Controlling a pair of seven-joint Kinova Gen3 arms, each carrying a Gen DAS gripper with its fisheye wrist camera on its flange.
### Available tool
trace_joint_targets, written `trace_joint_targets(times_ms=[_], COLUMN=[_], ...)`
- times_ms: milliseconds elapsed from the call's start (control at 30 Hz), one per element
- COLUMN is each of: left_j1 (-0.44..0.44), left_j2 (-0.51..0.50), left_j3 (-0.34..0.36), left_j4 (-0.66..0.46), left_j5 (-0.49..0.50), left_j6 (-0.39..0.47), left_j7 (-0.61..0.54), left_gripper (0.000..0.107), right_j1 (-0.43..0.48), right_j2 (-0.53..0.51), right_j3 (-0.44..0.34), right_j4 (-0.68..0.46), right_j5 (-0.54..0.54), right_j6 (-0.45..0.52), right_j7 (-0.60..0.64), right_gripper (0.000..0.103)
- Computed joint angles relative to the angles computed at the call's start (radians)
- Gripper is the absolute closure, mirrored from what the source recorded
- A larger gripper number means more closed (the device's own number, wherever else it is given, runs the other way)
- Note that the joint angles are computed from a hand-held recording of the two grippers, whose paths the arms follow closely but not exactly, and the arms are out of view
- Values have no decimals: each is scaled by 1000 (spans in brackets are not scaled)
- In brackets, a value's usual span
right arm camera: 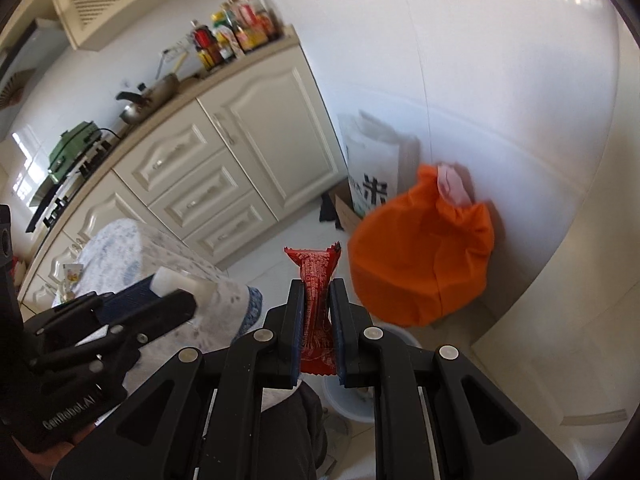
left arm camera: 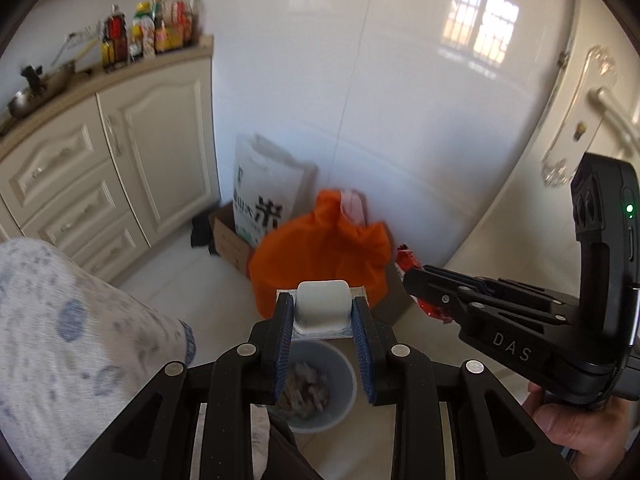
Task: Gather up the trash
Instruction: 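Open both grippers to drop the red packet and white block into the bin, then move both open tools back over the table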
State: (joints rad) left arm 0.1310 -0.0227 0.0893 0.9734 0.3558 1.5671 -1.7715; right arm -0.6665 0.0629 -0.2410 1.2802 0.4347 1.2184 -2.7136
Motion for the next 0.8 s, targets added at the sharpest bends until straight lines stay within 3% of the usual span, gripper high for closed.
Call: trace_joint_targets(times_ms=[167,233,267,333,367,433,500,533,600,700,800], left_j1=[47,62,68,81,82,92,107,102,74,106,74], left_j2=[149,203,219,245,244,252,237,224,176,133,59], left_j3=[42,47,48,50,48,45,39,34,42,35,27], left_j4=[-104,-162,-184,-227,-229,-252,-247,-228,-163,-122,-58], left_j5=[-70,-98,-105,-121,-123,-142,-169,-169,-157,-213,-179], left_j6=[33,62,72,84,89,92,83,73,36,-12,-30], left_j7=[61,75,84,98,99,115,127,119,86,83,69], left_gripper=[80,62,59,56,53,36,23,18,13,11,7], right_j1=[48,66,71,76,79,80,79,75,50,43,23], right_j2=[8,5,4,5,5,0,-1,1,9,36,45], right_j3=[25,31,33,33,34,32,29,27,27,25,28], right_j4=[69,97,106,121,126,135,136,128,109,62,34], right_j5=[-87,-125,-132,-136,-139,-136,-129,-115,-72,-64,-42], right_j6=[-70,-95,-97,-95,-97,-101,-96,-82,-38,31,65], right_j7=[13,13,8,-7,-9,-20,-29,-45,-85,-88,-93], right_gripper=[87,85,83,63,59,42,32,18,0,0,0])
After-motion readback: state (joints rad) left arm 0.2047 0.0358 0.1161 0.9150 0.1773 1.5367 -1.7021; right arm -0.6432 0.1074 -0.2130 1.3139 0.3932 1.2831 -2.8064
